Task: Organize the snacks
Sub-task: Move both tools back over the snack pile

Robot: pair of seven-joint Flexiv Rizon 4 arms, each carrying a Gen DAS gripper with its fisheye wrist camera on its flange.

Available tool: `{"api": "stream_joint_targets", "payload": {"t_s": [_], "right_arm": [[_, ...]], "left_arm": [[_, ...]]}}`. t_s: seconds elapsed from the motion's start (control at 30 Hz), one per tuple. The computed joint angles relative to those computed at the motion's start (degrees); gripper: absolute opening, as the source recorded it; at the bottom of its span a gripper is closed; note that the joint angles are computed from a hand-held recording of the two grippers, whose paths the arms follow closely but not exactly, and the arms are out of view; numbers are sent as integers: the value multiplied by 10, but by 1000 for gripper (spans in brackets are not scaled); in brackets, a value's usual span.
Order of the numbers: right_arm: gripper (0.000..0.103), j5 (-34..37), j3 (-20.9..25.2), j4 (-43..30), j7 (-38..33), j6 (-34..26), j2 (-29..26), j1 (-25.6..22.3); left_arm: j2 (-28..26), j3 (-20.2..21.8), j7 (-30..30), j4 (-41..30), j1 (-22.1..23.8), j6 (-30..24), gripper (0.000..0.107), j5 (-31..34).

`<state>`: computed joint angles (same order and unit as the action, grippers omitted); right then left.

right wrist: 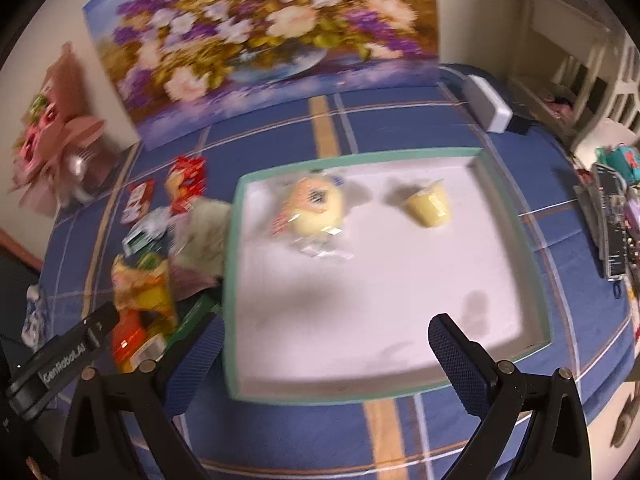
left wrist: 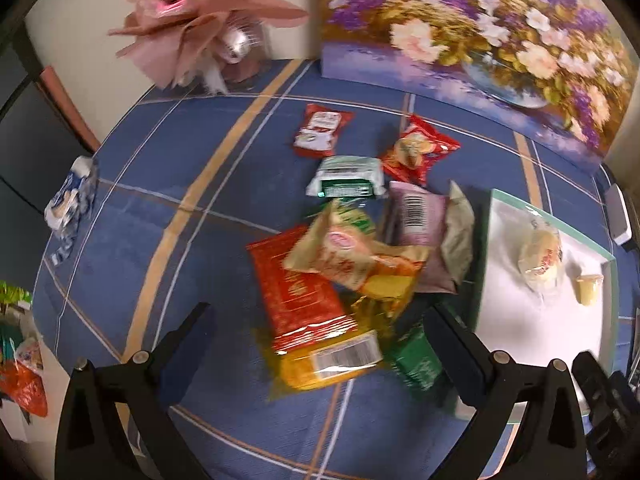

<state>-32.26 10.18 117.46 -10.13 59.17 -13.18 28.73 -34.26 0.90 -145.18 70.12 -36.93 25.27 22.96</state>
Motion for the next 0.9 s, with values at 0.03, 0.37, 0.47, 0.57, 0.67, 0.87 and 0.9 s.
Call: {"api": "stream_joint_targets", "payload": {"t_s": [0.03, 0.37, 0.47, 0.57, 0.67, 0.87, 0.9], "right_arm": [[103, 8, 4, -3, -7, 9, -4, -1], [103, 56, 14, -55, -59, 6, -50, 21], [103, 76, 15, -80, -80, -11, -71, 29], [103, 93, 18, -102, -101, -32, -88, 36], [103, 107, 18, -118, -116, -40, -100, 41], [103, 136, 19, -143, -133, -43, -121, 46], [103, 141, 19, -148, -136, -43, -124, 46]], "left_arm": [[6, 1, -5, 9, 1, 3, 103, -2], [49, -2, -40, 75, 31, 24, 103, -9], [50, -7, -38, 86, 42, 26, 103, -20], [49, -12, -34, 97, 53, 34, 103, -37], [44, -14, -30, 97, 58, 33, 103, -47], [38, -15, -23, 105, 68, 35, 103, -72], [38, -16, -21, 107, 69, 35, 103, -74]]}}
